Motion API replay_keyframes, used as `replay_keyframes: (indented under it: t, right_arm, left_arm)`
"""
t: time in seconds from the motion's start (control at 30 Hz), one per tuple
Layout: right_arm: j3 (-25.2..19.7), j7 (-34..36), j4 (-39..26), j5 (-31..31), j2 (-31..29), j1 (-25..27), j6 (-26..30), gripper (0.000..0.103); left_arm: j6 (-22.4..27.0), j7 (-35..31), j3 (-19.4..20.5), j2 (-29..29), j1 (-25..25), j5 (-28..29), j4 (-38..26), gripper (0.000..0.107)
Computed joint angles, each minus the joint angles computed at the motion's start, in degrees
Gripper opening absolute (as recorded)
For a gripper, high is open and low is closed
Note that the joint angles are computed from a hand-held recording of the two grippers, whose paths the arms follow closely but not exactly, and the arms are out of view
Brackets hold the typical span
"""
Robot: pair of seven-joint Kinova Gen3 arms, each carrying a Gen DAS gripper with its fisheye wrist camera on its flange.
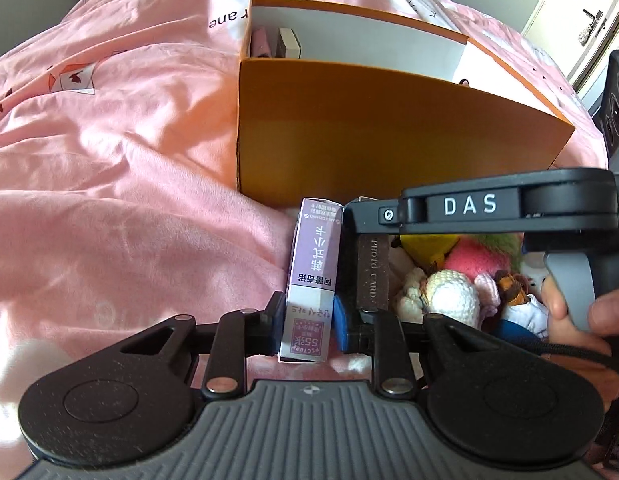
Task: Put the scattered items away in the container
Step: 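Grasp lavender printed box with left tool while right tool grasps brown PHOTO CARD box, then carry lavender box and PHOTO CARD box over the orange box with both tools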
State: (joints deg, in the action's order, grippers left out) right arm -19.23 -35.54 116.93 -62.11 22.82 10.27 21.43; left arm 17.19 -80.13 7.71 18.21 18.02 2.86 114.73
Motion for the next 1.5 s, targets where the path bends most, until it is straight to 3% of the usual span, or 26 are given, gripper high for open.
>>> replay_keyframes:
  t: [0.2, 0.4, 0.57, 0.8, 1.0, 1.2, 1.5]
  right_arm:
    - [2.16, -6.24, 0.48, 3.4, 0.51, -1.95, 1.24, 0.036]
    - [1.25, -7.17, 1.29, 4.08, 0.73, -1.3, 0.79, 0.034]
    - [-1.43, -4.61, 2.37, 2.17, 0.79, 0.7, -1.34, 0.031]
    - [-2.09, 0.04, 3.66, -0.56, -1.42, 2.74, -0.34, 0.027]
    - [-0.03, 6.32, 5.15, -6.47, -4.31, 3.11, 1.91, 0.026]
    - [3.65, 10.0, 5.91, -10.57, -7.37, 2.47, 5.45, 0.025]
    - [11.22, 11.87, 6.04, -11.99, -13.44, 0.87, 13.02, 0.025]
  left_arm:
    - [-2.03, 0.9, -0.77, 0.33, 0.78, -0.97, 0.67, 0.029]
    - [-4.28, 0.42, -0.16, 1.01, -0.3, -0.18, 1.53, 0.03]
    - [-6.25, 1.18, -1.63, 1.34, 1.25, -0.85, 2.3, 0.029]
    - [-7.96, 0.87, -0.28, -0.35, 0.09, -0.36, 3.73, 0.027]
    - [-8.52, 0.96, -0.11, -2.67, 0.27, -0.14, 4.22, 0.027]
    - [-8.96, -0.81, 3.21, -5.47, -2.98, 1.93, 4.4, 0.027]
    - [-7.33, -5.94, 5.62, -9.59, -5.46, 5.36, 2.43, 0.027]
